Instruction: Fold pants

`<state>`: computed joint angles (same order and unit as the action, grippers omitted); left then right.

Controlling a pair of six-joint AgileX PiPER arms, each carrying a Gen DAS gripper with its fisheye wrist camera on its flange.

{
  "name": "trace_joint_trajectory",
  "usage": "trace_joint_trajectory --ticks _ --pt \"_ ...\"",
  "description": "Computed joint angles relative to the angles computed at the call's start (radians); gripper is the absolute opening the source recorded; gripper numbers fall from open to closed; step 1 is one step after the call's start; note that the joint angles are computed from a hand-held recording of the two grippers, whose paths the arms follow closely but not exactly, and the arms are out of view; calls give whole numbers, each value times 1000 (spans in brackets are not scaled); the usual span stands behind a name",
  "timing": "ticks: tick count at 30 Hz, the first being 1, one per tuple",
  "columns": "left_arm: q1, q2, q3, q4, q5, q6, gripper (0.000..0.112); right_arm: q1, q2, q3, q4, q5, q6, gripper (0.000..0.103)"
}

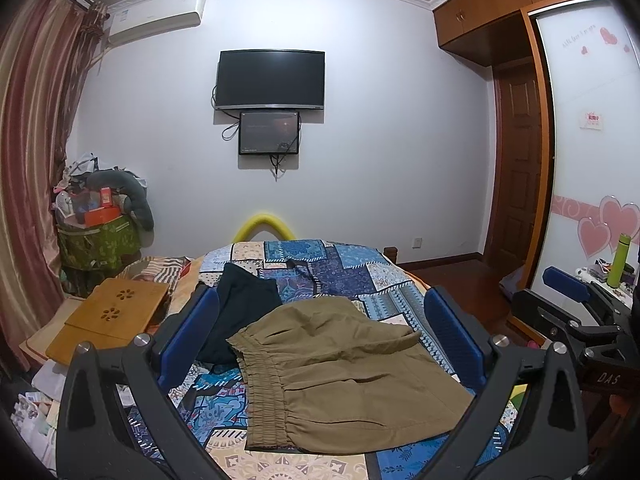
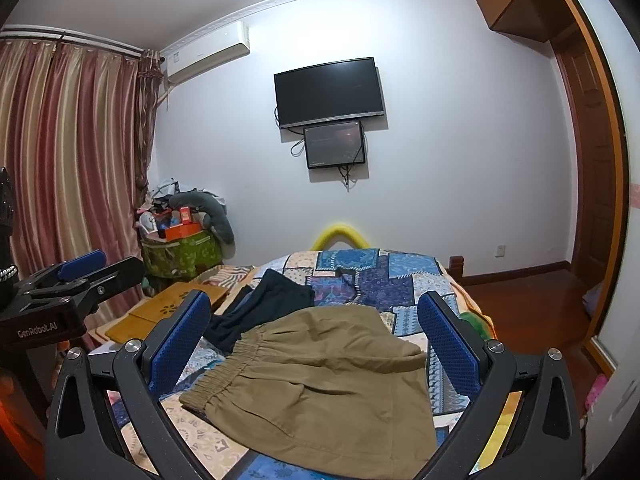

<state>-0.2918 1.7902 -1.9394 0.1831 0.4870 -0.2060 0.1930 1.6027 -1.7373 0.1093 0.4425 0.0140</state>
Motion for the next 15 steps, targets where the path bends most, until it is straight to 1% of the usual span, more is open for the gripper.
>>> trace_joint_trajectory --ticks 15 --pt "-4 2 -4 6 4 -5 103 -12 5 -4 20 0 -14 103"
